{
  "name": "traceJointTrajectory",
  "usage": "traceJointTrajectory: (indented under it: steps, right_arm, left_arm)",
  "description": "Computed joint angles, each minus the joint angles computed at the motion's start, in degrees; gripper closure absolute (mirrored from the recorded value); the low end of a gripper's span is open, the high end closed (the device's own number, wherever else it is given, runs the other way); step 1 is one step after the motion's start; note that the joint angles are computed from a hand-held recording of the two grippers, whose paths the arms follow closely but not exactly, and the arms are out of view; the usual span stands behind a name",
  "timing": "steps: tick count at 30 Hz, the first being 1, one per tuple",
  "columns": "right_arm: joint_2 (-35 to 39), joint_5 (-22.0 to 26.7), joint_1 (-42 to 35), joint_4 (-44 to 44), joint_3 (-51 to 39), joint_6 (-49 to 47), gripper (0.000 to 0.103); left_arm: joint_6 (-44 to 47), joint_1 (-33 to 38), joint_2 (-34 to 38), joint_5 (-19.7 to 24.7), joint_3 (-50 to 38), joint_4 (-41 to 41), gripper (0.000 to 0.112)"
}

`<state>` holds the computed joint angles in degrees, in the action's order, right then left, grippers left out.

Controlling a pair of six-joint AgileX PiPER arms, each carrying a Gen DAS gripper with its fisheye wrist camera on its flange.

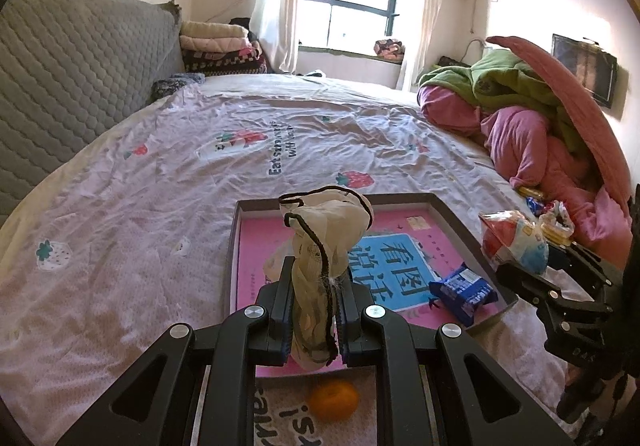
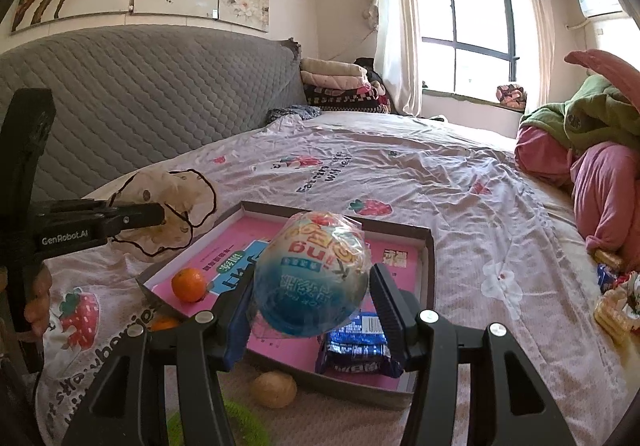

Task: Organize objects
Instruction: 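Carry the mesh bag and clear ball toward the grey tray with both tools, then lower the ball onto the pink book while the left tool lowers the mesh bag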

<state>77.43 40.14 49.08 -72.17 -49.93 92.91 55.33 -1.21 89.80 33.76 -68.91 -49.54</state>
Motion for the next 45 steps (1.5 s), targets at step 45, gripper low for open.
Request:
traceJointTrajectory:
  steps: [45]
  right_arm:
    - [14.66, -9.36, -8.54, 17.52, -10.49, -20.58, 0.048]
  left_arm:
    - [-12.07, -2.08, 16.14, 1.70, -13.53, 11.97, 0.095]
